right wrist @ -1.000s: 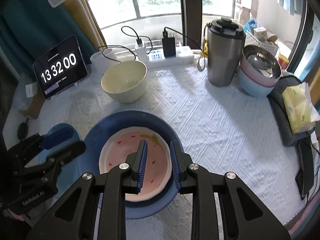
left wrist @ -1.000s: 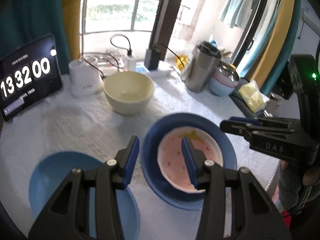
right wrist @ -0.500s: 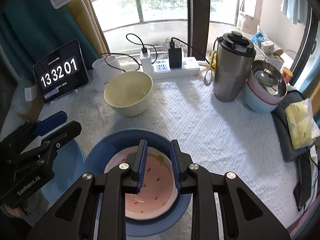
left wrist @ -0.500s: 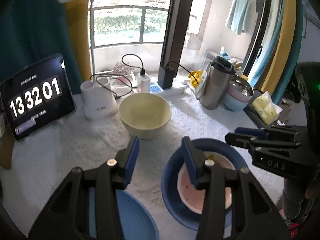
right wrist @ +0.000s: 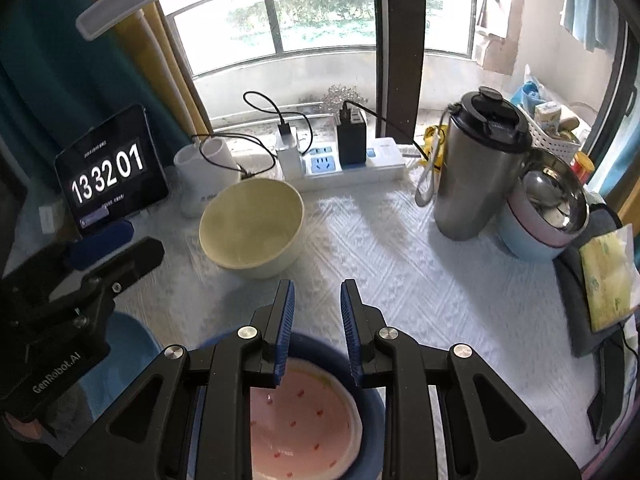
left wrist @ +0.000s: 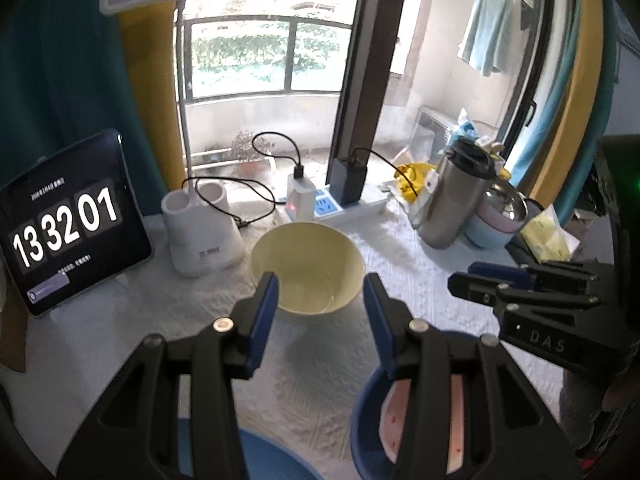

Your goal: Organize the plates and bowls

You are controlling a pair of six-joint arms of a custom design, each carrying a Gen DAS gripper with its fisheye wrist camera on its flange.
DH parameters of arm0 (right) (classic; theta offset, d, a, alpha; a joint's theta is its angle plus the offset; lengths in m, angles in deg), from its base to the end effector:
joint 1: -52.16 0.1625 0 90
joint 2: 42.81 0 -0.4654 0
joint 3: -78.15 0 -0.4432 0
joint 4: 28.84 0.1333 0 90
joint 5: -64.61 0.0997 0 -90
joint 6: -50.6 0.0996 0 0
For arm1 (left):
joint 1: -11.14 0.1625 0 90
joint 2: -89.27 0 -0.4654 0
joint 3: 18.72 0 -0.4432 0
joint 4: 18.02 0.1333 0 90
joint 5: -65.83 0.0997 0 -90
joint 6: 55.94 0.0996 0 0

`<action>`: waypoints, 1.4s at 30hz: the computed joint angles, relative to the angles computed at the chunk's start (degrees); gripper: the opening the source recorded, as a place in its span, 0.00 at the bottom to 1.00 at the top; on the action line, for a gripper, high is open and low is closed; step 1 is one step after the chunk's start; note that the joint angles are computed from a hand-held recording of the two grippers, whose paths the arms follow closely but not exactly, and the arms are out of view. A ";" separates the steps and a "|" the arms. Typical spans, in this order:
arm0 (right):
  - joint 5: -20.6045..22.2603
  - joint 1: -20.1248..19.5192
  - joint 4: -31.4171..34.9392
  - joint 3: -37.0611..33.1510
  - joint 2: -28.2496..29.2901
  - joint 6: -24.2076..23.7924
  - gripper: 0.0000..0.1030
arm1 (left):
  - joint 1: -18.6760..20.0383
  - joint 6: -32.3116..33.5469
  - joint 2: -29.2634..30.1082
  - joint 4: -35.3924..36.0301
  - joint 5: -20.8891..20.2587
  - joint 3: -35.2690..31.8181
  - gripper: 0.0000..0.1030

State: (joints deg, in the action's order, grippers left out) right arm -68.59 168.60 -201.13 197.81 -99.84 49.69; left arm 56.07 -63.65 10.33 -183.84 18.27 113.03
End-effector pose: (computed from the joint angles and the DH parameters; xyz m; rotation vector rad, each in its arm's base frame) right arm 0.3145 -0.4862 0.1245 0.4090 -2.3802 0.6179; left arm -0.1966 -0.4793 0.2375 0.6151 2.4379 -0.8896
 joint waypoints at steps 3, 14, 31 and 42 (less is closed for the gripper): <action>0.57 -0.84 0.70 -1.55 0.88 -0.62 0.25 | 1.34 -0.18 0.91 -0.98 -0.40 -0.91 0.44; 6.43 -5.29 7.06 -6.98 3.40 -0.23 0.25 | 7.14 -2.40 3.84 -1.46 -1.50 -4.56 0.44; 6.96 -7.30 12.01 -13.13 9.02 2.25 0.25 | 12.06 -6.86 8.23 5.93 -3.87 -8.79 0.44; 9.61 -9.55 19.54 -16.66 11.06 6.66 0.25 | 13.49 -8.81 9.62 8.64 -4.04 -9.94 0.44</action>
